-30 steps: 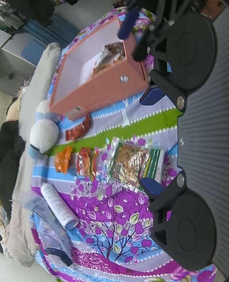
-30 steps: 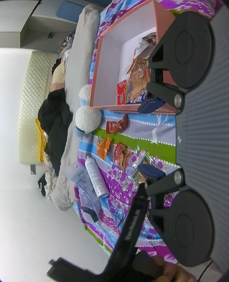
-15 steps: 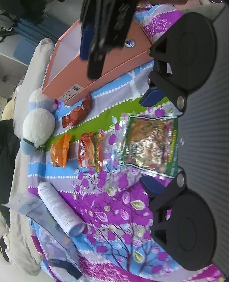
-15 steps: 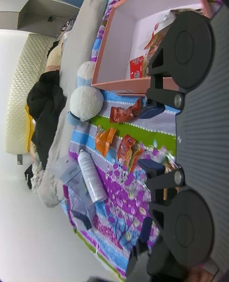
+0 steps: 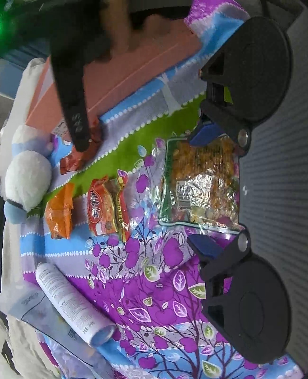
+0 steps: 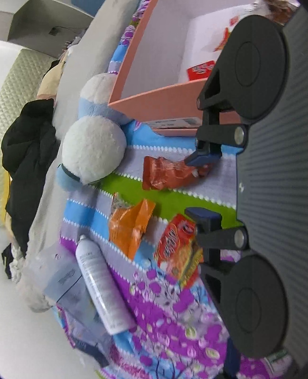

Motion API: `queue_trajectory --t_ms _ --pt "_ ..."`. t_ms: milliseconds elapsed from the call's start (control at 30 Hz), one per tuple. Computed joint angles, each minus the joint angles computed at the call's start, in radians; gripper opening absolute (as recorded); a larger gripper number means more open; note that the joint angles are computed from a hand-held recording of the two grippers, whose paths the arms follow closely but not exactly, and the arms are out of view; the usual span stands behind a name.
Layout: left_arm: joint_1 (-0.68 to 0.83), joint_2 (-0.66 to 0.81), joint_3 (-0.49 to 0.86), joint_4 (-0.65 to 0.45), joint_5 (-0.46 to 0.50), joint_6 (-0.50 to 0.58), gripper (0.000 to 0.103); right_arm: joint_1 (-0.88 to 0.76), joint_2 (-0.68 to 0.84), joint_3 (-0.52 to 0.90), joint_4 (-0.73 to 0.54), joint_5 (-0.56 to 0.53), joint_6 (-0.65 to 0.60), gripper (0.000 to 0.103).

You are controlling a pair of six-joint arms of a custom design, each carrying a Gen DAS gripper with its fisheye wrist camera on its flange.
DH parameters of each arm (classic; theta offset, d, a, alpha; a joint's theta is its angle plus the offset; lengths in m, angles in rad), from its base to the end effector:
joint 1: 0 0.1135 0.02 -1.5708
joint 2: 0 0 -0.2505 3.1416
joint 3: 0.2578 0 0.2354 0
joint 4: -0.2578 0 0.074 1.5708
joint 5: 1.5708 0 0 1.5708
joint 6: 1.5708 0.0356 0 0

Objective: Organize snacks
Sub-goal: 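Grasp a green-labeled clear bag with the left tool while the right tool grasps a red-brown candy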

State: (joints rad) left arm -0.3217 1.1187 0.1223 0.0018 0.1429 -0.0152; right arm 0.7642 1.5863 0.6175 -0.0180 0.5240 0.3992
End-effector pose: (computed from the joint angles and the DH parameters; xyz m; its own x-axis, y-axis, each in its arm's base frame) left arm 0.1351 -0.0504 0.0887 -0.8013 0.2512 -0.5430 0.3744 0.9184 -0.1277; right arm 0.2001 0.1671 0.1229 -0.7104 -0.2147 -0.6703 -0.1344 0.9762 -0.1703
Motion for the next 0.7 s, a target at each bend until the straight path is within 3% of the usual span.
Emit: queue_trajectory --t_ms 367,700 --pt "-0.009 0.082 -0.009 0.083 0.004 0.011 0.075 -0.097 0.259 0.132 0.084 0.009 -0.135 0.045" --pt "-0.008 0.016 -0.004 0.018 0.015 -0.007 0.053 -0.126 0.353 0.202 0.083 0.011 -0.152 0.041"
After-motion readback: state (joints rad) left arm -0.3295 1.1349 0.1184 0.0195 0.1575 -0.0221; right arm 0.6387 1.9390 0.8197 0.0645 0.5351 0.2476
